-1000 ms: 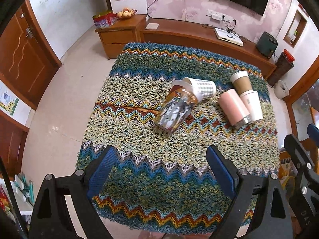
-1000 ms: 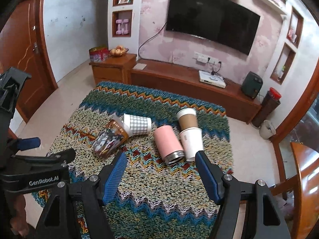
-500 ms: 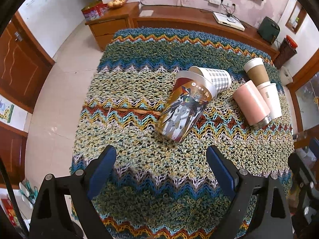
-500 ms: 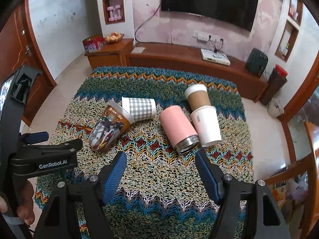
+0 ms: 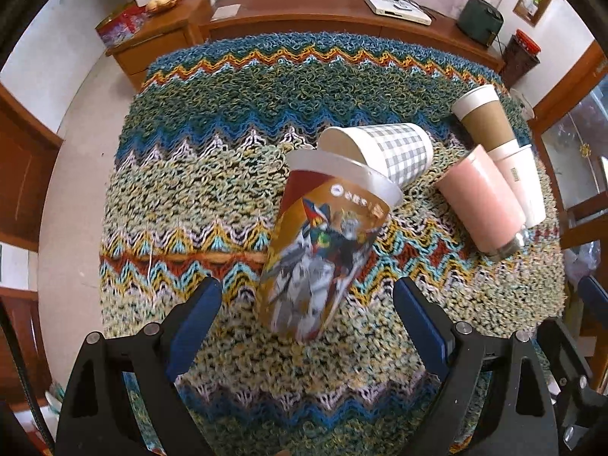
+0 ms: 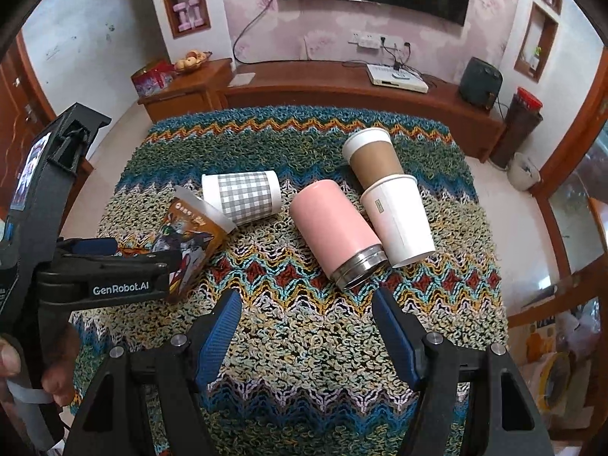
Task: Flip cup upright
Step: 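Close the left gripper around the orange printed cup's body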
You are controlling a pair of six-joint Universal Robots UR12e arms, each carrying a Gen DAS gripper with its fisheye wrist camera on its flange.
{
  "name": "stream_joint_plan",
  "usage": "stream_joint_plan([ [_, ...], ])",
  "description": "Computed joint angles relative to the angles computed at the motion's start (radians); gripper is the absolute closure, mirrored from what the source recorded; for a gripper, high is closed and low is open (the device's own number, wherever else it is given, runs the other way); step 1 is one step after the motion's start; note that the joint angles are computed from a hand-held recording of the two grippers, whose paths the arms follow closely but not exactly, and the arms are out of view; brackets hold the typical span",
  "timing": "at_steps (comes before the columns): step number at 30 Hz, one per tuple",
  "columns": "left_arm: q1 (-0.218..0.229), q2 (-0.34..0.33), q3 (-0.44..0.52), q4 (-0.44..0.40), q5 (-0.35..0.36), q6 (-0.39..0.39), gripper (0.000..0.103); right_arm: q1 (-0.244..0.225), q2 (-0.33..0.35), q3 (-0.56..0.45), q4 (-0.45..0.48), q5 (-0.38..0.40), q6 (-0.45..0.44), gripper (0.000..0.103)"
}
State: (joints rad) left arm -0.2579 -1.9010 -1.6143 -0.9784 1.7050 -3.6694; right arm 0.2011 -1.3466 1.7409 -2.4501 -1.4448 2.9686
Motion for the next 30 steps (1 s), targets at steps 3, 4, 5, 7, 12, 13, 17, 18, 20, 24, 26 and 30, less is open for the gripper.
stream_joint_plan([
  [3, 0.011, -0.02, 0.016, -0.02, -0.027, 0.029, 0.01, 0.002, 0.012, -0.008, 0.012, -0.001, 0.019, 0.031],
  [4, 0.017, -0.026, 0.02, -0.028, -0.043, 0.038, 0.01, 0.003, 0.017, -0.011, 0.018, -0.002, 0.025, 0.031],
  [5, 0.021, -0.032, 0.025, -0.036, -0.054, 0.043, 0.01, 0.004, 0.019, -0.013, 0.021, -0.004, 0.029, 0.031],
  [7, 0.029, -0.043, 0.035, -0.051, -0.066, 0.049, 0.01, 0.005, 0.026, -0.017, 0.027, -0.007, 0.041, 0.031],
  [12, 0.043, -0.059, 0.046, -0.061, -0.093, 0.063, 0.01, 0.006, 0.035, -0.026, 0.047, -0.011, 0.067, 0.031],
  [13, 0.045, -0.063, 0.049, -0.062, -0.098, 0.067, 0.01, 0.007, 0.036, -0.028, 0.048, -0.015, 0.071, 0.031],
  [17, 0.054, -0.07, 0.051, -0.062, -0.117, 0.085, 0.014, 0.01, 0.037, -0.032, 0.045, -0.024, 0.082, 0.031],
  [18, 0.054, -0.084, 0.065, -0.064, -0.12, 0.088, 0.016, 0.011, 0.038, -0.033, 0.044, -0.026, 0.085, 0.031],
  [20, 0.059, -0.095, 0.07, -0.064, -0.141, 0.099, 0.023, 0.011, 0.037, -0.034, 0.046, -0.03, 0.094, 0.031],
  [24, 0.05, -0.112, 0.082, -0.064, -0.129, 0.112, 0.024, 0.011, 0.033, -0.031, 0.043, -0.037, 0.111, 0.031],
  [26, 0.046, -0.112, 0.079, -0.059, -0.128, 0.115, 0.024, 0.011, 0.031, -0.03, 0.042, -0.044, 0.117, 0.031],
  [30, 0.041, -0.112, 0.077, -0.05, -0.122, 0.128, 0.025, 0.011, 0.025, -0.026, 0.043, -0.049, 0.128, 0.031],
])
